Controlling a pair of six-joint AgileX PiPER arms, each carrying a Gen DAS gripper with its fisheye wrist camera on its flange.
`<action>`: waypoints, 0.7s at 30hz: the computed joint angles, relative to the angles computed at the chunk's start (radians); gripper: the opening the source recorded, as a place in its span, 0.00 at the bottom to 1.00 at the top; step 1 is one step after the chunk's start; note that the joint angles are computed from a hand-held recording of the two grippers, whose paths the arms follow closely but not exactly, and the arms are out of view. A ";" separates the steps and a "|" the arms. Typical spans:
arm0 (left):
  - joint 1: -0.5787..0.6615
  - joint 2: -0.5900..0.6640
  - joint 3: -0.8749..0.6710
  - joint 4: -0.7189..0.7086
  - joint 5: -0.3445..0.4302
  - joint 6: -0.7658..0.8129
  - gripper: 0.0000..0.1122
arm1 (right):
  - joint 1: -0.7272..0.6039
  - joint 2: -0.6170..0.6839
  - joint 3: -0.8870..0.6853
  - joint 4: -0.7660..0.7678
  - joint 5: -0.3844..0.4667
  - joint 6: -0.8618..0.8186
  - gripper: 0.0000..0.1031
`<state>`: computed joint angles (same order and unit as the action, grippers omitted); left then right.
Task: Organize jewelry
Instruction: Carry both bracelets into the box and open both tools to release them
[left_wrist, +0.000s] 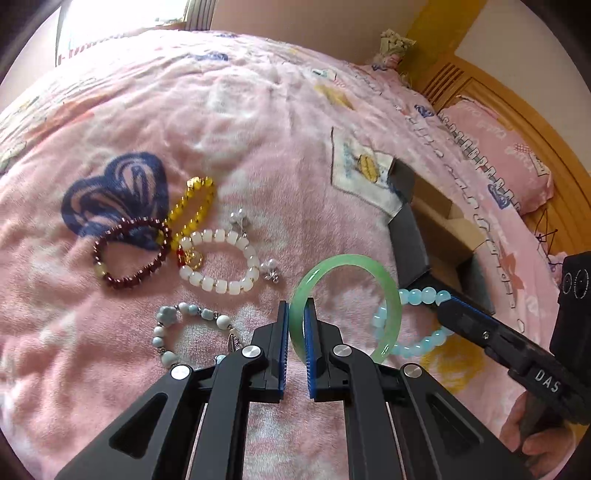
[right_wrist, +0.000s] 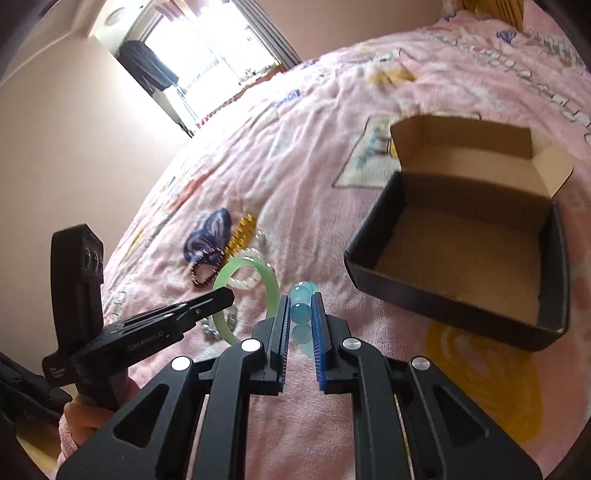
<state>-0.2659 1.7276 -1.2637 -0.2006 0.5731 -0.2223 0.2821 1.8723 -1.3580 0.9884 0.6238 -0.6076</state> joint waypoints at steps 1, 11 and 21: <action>-0.002 -0.017 0.001 -0.001 0.001 -0.002 0.08 | -0.012 -0.024 0.011 0.014 0.001 -0.012 0.12; -0.101 -0.044 -0.136 0.152 0.076 -0.116 0.08 | -0.137 -0.190 0.059 0.091 -0.007 -0.054 0.12; -0.238 0.247 -0.584 0.244 0.249 -0.184 0.08 | -0.276 -0.176 0.069 0.102 -0.020 -0.049 0.12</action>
